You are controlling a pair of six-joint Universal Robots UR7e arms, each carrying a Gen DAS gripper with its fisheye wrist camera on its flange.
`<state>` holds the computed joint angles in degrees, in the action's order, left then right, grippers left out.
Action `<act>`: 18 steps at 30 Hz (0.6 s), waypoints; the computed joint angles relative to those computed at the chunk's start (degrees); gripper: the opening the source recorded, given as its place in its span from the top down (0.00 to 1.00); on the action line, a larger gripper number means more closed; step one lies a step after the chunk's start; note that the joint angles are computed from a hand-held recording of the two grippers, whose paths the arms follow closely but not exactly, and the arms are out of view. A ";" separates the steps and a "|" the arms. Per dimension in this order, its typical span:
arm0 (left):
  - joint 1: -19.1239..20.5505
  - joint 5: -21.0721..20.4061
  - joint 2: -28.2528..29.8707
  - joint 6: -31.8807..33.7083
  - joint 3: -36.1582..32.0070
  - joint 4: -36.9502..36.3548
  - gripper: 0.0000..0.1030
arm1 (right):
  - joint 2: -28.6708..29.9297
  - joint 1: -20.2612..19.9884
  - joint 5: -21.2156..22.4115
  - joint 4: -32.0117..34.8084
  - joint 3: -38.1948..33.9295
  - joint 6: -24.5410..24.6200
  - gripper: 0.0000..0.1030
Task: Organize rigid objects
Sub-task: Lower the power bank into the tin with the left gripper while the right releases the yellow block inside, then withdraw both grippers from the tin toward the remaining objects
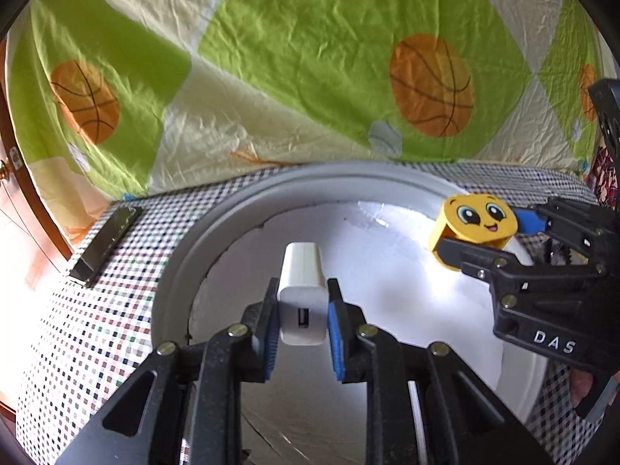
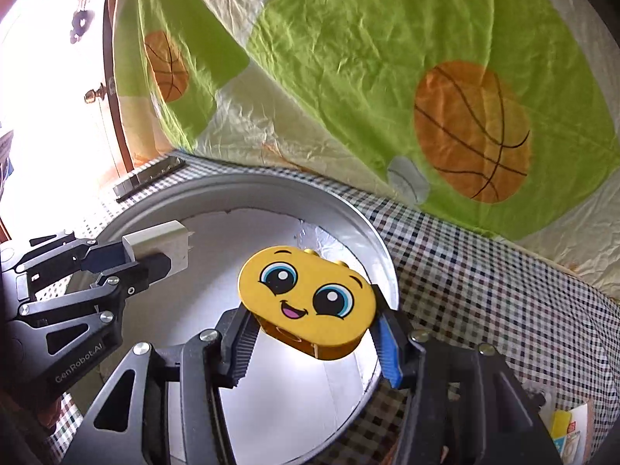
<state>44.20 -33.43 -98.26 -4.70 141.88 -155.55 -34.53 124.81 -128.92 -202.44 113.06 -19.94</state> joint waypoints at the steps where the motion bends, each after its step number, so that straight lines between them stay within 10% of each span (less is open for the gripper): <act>1: 0.77 -0.61 0.49 0.14 -0.45 0.08 0.81 | 0.13 -0.43 0.14 1.04 -0.50 0.26 0.46; 6: 1.73 -0.35 1.60 -0.01 -1.58 1.41 0.80 | -0.18 -1.17 1.33 4.73 -2.16 2.12 0.46; 8: 1.13 0.76 1.45 -0.34 -1.27 1.50 0.76 | 0.10 -1.09 1.55 6.16 -3.05 2.65 0.32; 15: -8.63 12.89 -4.89 -1.36 5.23 -1.45 0.04 | -3.22 1.60 2.04 -5.06 4.69 1.70 0.21; 18: -15.22 15.86 -9.84 -5.01 8.87 1.38 0.00 | -6.36 2.48 0.71 -10.11 9.95 0.81 0.21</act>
<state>28.98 -17.56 -108.11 -9.71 150.75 -154.18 -40.88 127.29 -128.21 -212.56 123.01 -19.13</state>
